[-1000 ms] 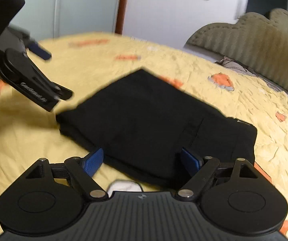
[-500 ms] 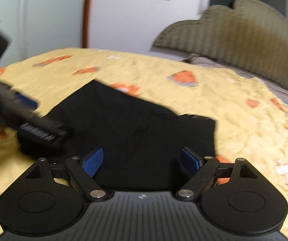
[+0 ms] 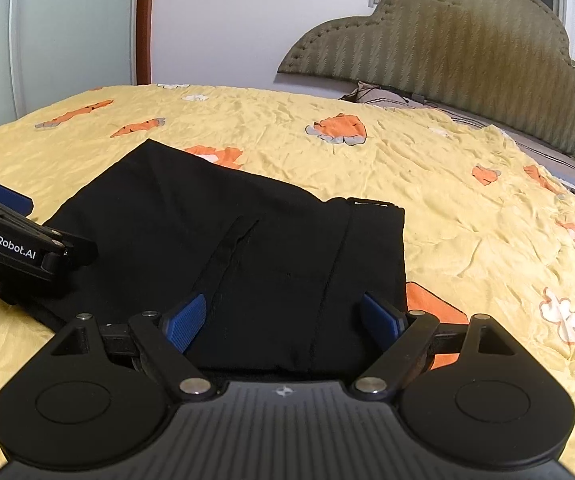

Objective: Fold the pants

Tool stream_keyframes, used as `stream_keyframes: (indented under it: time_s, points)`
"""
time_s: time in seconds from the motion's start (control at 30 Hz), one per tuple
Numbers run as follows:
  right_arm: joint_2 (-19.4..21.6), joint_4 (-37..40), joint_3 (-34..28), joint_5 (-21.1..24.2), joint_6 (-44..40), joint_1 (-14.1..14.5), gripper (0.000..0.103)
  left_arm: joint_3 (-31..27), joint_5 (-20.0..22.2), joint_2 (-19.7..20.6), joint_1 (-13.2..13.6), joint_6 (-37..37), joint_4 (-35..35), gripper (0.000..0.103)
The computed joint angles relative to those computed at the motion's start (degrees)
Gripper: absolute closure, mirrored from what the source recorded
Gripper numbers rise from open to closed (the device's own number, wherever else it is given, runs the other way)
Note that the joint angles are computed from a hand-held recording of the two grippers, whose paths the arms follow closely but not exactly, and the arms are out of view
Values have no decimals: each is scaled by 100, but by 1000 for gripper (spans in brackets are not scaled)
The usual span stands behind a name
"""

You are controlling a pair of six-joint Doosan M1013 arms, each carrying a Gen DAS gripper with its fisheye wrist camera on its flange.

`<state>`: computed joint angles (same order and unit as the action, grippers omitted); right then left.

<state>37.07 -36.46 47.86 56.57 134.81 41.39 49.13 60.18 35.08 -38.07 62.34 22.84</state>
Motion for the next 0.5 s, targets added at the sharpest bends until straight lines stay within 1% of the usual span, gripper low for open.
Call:
stream_keyframes:
  time_s: [0.2, 0.27, 0.3, 0.33, 0.4, 0.47, 0.5]
  points:
    - [4, 112, -37, 43, -165, -21, 17, -78, -1, 10, -20, 105, 60, 1]
    - [22, 179, -122, 98, -256, -37, 17, -44, -104, -15, -32, 32, 149, 1]
    - [22, 161, -156, 57, -254, -49, 16, 6, -196, -42, -31, 61, 138, 0]
    - [18, 112, -181, -73, -260, -66, 16, 19, -222, -47, -28, 166, 71, 0]
    - [85, 93, -386, -349, -473, -113, 17, -10, -76, -5, -35, 536, -123, 0]
    - [281, 130, -810, -562, -971, -152, 17, 315, -370, -136, -89, 352, 95, 0]
    - [419, 285, -1079, -653, -1336, -185, 17, 437, -473, -194, -113, 252, 199, 0]
